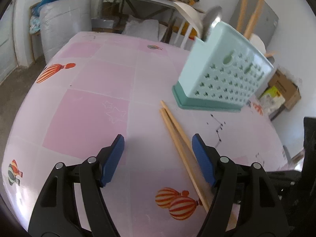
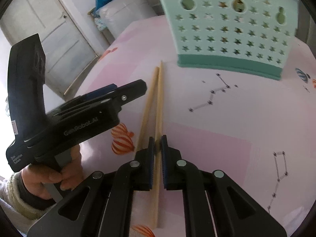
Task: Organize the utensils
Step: 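Grasp a wooden chopstick with the right tool while the left tool grasps another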
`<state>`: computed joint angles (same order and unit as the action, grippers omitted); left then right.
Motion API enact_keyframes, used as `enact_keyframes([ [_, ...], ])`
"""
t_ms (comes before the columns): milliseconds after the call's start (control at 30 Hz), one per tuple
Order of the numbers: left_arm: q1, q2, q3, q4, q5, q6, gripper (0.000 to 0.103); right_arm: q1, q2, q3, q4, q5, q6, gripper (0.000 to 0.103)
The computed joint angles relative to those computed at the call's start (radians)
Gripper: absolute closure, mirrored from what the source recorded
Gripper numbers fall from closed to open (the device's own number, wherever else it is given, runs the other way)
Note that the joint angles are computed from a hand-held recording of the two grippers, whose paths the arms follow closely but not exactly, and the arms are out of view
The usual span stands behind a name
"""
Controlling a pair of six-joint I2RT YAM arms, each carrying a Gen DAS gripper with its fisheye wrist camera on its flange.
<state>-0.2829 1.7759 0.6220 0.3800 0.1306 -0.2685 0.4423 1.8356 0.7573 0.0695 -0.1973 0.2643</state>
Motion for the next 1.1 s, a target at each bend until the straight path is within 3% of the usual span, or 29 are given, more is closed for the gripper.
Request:
enact_keyframes([
  [133,-0.015,-0.026,0.007,-0.065,0.044,0.022,0.037,-0.016,-0.086,-0.088,-0.025,0.021,-0.004,0.096],
  [200,-0.036,-0.033,0.019,-0.105,0.034,0.037,0.045,-0.035,-0.128,-0.128,-0.039,0.031,0.003,0.096],
  [300,-0.093,-0.034,0.036,-0.152,-0.046,0.077,0.060,-0.071,-0.192,-0.189,-0.053,0.062,0.030,0.096],
  [367,-0.120,-0.034,0.043,-0.171,-0.094,0.093,0.080,-0.112,-0.224,-0.223,-0.051,0.065,0.050,0.096],
  [433,-0.123,-0.037,0.048,-0.191,-0.090,0.090,0.093,-0.145,-0.244,-0.248,-0.044,0.065,0.070,0.096],
  [533,-0.118,-0.061,0.044,-0.226,-0.075,0.084,0.095,-0.178,-0.267,-0.272,-0.044,0.060,0.079,0.096],
  [733,-0.085,-0.132,0.003,-0.305,0.050,0.059,0.098,-0.220,-0.286,-0.283,-0.074,0.012,0.059,0.096],
  [800,-0.090,-0.136,0.008,-0.321,0.042,0.060,0.098,-0.224,-0.286,-0.276,-0.070,-0.008,0.045,0.094],
  [933,-0.092,-0.098,0.072,-0.373,0.044,0.077,0.086,-0.219,-0.259,-0.221,-0.073,0.009,0.004,0.074],
  [1100,-0.108,-0.028,0.184,-0.446,0.019,0.108,0.086,-0.208,-0.167,-0.116,-0.074,0.045,-0.029,0.074],
])
